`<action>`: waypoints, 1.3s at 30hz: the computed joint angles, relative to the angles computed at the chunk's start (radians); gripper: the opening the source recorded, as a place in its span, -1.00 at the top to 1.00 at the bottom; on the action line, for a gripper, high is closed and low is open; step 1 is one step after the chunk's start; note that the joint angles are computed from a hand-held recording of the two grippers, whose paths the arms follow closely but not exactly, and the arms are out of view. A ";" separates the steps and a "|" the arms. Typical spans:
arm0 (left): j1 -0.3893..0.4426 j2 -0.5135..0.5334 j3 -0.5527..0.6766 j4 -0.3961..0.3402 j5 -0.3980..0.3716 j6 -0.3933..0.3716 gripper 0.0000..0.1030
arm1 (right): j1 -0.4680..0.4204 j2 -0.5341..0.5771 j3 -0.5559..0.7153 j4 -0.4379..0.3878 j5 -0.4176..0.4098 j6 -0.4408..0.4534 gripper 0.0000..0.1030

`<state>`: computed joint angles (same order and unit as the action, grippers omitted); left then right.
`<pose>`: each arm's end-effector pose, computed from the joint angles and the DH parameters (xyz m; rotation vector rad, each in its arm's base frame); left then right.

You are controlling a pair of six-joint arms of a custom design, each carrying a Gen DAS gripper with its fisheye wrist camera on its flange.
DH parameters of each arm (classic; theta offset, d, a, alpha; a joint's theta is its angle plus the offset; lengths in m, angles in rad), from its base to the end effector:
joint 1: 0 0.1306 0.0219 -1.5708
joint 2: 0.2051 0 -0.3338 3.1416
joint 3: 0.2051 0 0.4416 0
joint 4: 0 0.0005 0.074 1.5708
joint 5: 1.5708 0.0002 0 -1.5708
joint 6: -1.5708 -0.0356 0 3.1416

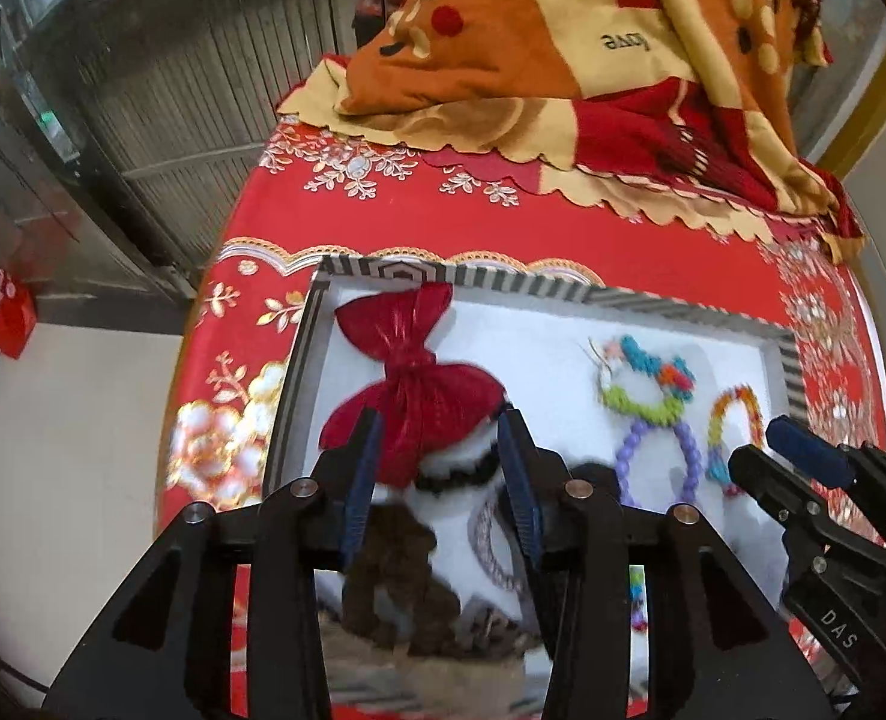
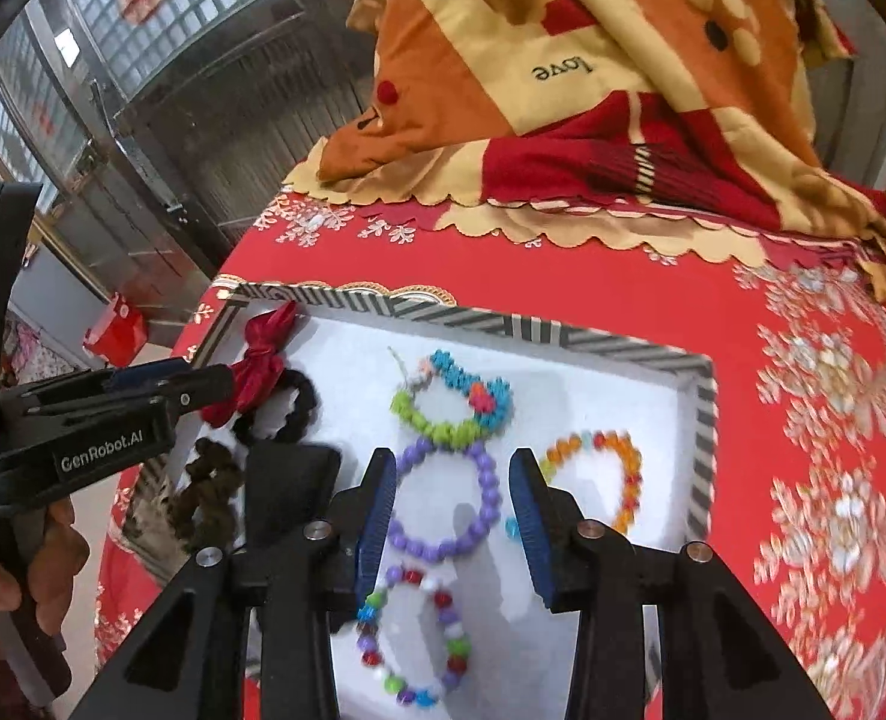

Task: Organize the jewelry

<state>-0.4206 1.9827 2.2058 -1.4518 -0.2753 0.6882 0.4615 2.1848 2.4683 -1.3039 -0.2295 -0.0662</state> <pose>0.6261 -0.2700 0.3985 -0.4254 2.6746 0.0727 0.6649 0.3392 0.3893 -0.5998 2.5597 0.4859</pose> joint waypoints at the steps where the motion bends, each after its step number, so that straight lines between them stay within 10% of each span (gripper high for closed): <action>1: -0.008 -0.015 -0.017 0.003 -0.008 0.002 0.24 | 0.001 -0.043 -0.061 0.024 0.002 -0.006 0.27; 19: -0.147 -0.235 -0.261 0.020 -0.114 0.162 0.24 | 0.021 -0.420 -0.573 0.180 0.074 -0.079 0.22; 39: -0.221 -0.310 -0.310 -0.033 -0.193 0.285 0.24 | 0.042 -0.530 -0.656 0.209 0.083 -0.072 0.19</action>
